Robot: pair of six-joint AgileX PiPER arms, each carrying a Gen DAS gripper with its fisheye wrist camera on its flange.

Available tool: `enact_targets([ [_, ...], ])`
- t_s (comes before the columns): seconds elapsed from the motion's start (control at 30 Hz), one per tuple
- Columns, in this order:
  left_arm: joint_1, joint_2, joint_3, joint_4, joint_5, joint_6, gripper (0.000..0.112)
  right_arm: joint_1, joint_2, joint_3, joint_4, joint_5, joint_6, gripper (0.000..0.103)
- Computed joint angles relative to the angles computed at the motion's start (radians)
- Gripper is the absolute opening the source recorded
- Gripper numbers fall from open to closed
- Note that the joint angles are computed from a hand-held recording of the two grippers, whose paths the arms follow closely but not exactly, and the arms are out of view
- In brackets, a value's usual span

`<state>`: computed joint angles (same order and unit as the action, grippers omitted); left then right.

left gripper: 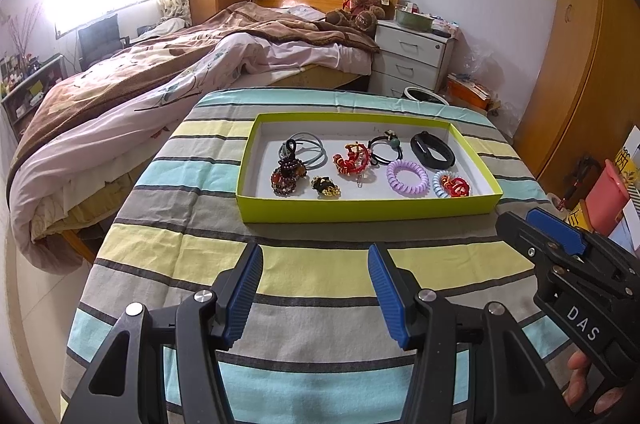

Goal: Organize jewelry

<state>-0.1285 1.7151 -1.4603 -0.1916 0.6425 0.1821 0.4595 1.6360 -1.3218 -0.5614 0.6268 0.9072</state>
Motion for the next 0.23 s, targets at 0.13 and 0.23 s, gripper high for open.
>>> enact_targets([
  [0.13,0.003,0.003,-0.003,-0.009,0.002,0.008,0.054,0.003,0.001,-0.001,-0.002,0.002,0.003,0.042],
  [0.23,0.002,0.008,-0.006,-0.019,0.002,0.012,0.054,0.004,0.002,-0.002,-0.005,0.003,0.006,0.042],
])
